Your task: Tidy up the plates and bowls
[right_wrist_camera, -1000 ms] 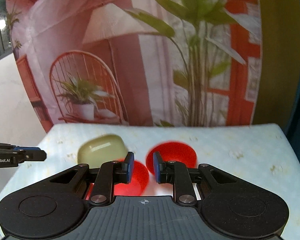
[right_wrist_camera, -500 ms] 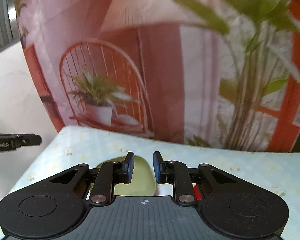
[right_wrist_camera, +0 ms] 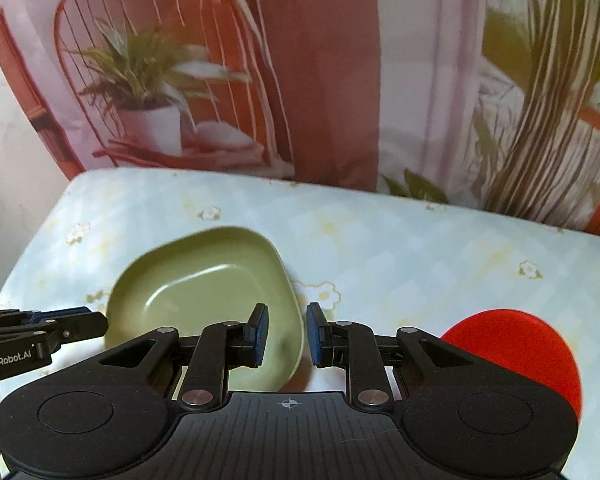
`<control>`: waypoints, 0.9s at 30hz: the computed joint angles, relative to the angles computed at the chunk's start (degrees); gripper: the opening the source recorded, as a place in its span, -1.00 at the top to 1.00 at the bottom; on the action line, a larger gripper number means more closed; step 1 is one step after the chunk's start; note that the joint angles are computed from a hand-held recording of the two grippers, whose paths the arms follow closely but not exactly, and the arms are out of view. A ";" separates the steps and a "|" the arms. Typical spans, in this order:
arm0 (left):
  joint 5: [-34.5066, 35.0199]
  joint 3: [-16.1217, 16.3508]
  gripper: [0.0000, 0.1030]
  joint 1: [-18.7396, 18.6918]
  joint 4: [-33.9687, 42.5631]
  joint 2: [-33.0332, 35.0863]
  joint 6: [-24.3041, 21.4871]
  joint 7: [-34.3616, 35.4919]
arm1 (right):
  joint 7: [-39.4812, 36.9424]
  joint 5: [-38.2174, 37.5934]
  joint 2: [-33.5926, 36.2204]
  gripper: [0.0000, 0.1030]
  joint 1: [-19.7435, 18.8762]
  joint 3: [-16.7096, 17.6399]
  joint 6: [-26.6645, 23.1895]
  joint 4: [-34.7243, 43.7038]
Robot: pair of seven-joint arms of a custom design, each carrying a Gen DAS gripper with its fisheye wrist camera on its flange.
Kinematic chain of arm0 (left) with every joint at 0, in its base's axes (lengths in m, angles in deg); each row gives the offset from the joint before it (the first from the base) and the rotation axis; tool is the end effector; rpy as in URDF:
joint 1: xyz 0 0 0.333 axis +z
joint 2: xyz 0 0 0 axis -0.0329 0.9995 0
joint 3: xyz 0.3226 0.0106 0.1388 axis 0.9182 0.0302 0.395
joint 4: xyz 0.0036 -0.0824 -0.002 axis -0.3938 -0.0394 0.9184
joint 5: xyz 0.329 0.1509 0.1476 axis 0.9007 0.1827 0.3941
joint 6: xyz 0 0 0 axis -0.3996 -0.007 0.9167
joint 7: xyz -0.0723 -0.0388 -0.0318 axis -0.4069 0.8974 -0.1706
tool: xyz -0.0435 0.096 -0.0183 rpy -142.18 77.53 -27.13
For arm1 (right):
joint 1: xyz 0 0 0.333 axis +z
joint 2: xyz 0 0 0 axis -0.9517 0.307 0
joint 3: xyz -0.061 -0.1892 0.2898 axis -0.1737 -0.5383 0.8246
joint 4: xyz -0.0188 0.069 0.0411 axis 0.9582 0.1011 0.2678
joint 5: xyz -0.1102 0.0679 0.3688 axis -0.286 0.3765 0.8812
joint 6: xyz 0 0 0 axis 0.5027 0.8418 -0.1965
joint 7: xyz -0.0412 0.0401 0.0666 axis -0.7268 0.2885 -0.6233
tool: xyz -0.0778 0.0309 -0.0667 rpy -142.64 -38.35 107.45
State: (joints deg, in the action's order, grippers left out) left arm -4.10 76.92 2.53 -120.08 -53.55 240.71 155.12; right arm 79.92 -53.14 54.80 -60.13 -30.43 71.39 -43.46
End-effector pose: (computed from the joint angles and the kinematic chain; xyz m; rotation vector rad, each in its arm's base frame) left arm 0.6552 -0.0653 0.4896 -2.0375 1.6940 -0.9084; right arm 0.6924 0.1215 0.4714 -1.7683 1.9953 -0.3119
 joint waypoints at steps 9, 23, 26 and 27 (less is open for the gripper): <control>-6.72 -3.06 0.60 1.60 1.07 1.62 -1.87 4.41 | -0.60 1.19 1.55 0.71 -0.31 0.19 -2.09 1.54; 9.05 3.45 0.72 -3.54 -0.84 -4.69 1.99 -6.23 | -1.46 4.14 -4.51 0.91 -0.51 1.11 5.03 -3.43; 10.70 3.39 0.72 -4.13 -1.80 -6.81 1.17 -7.09 | -1.92 5.11 -7.80 0.91 -0.76 1.49 6.63 -5.98; 11.05 3.34 0.72 -4.37 -2.18 -7.47 1.03 -7.28 | -2.09 5.12 -9.01 0.90 -0.78 1.55 6.98 -6.92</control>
